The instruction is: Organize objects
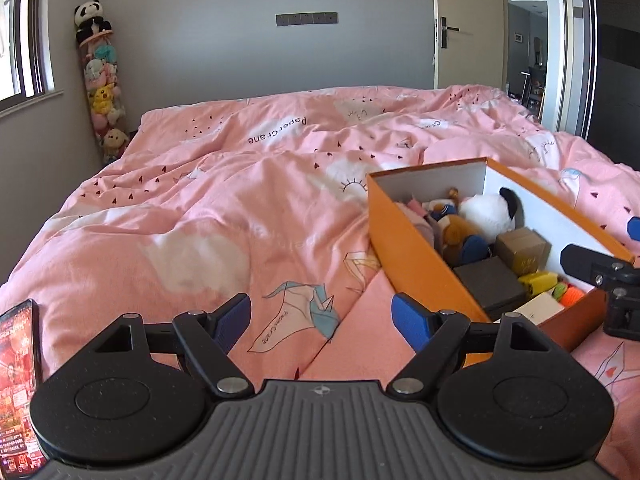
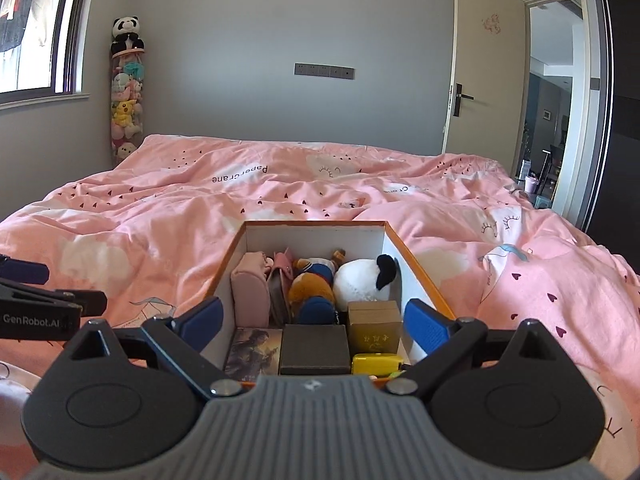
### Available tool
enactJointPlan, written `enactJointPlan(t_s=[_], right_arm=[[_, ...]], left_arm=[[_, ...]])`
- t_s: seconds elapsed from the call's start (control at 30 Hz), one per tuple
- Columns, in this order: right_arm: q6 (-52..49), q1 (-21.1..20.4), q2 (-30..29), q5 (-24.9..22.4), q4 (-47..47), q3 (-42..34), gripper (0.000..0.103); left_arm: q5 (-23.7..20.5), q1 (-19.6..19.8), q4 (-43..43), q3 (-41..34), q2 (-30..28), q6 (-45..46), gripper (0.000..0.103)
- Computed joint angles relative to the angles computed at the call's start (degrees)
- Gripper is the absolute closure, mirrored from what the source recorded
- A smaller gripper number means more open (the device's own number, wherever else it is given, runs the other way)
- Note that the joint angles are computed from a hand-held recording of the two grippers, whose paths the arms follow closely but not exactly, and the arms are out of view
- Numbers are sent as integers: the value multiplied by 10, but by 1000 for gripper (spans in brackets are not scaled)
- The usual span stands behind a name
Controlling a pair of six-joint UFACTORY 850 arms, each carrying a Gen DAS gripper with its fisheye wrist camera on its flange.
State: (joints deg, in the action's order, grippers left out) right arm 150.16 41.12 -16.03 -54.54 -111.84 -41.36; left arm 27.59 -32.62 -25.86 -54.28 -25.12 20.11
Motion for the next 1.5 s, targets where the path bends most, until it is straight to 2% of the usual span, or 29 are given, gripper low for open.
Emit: enactJointPlan(t_s=[0.2, 0.4, 0.77, 1.5], right_arm=[[14, 7, -25, -34, 4, -2, 6], [16, 1, -35, -16, 3, -6, 5], [48, -12, -35, 18, -19, 0, 5], [47, -12, -42, 14, -27, -1, 5]], left_arm=[[-29, 6, -12, -11, -17, 6, 10], [-32, -1, -55, -15, -28, 56, 10], [-45, 0, -77, -20, -31, 76, 10], [-53, 1, -88, -24, -34, 87, 10]])
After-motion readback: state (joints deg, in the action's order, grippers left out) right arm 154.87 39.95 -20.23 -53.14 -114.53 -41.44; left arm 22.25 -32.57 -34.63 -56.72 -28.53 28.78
